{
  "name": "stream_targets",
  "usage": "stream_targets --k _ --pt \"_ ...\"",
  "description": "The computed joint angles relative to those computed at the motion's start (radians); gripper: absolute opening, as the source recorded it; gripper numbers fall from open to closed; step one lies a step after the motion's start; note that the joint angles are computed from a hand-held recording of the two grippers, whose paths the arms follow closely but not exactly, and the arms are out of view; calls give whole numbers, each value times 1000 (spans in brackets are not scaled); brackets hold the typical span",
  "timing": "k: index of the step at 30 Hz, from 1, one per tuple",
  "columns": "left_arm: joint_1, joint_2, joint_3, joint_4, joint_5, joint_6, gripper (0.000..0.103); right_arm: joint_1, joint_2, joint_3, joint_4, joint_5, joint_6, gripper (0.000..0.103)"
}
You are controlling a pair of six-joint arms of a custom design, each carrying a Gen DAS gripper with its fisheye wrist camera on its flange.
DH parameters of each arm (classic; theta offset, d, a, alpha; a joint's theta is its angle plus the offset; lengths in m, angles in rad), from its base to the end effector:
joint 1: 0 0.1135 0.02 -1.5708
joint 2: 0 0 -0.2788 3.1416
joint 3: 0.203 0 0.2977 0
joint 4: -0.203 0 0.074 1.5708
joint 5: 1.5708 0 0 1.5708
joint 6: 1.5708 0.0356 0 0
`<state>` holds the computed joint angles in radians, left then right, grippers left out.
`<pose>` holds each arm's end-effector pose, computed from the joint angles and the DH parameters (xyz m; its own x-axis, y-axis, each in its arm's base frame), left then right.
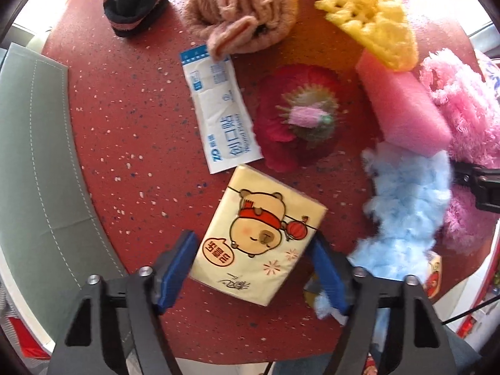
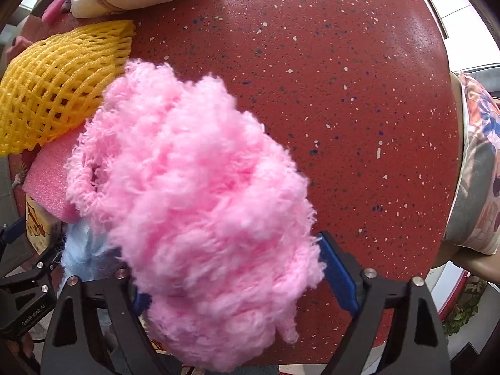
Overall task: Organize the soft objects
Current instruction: 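Grasp the cartoon tissue pack with the left tool while the right tool grasps the pink fluffy bundle, then lift the tissue pack with the left tool while the right tool lifts the pink bundle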
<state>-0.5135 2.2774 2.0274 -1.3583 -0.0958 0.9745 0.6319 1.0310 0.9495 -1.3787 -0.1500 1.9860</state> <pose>0.4322 -0.2398 0.2022 -0.0816 0.9916 0.1001 0.9966 0.0797 0.0227 0.1455 0.1131 0.2802 -0.2231 0.9580 0.1804 0.9748 0.2193 0.0411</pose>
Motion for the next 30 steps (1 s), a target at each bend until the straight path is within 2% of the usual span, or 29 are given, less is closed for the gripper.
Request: stream_targets --k 1,3,8,16,18,20,29,30 --pt "-3 -8 -8 -3 -1 -2 62 7 -2 9 -13 8 -1 76" --pt "-13 -36 -50 14 -25 -10 61 12 -2 18 -24 26 -10 50" --pt "-7 -113 -140 24 -35 15 58 66 -59 -15 21 41 47 49" --pt "26 -230 -185 -28 -7 22 55 203 -64 16 26 109 170 49" --pt "30 -269 -207 -35 5 12 55 138 -171 4 -58 111 114 49" --pt "36 -297 -215 -52 16 3 55 130 -212 -21 -57 115 107 49" --pt "28 -411 -235 -105 45 -73 55 91 -270 1 -111 166 14 49" --pt "29 -398 -201 -121 49 -76 55 81 -276 2 -118 170 -3 49"
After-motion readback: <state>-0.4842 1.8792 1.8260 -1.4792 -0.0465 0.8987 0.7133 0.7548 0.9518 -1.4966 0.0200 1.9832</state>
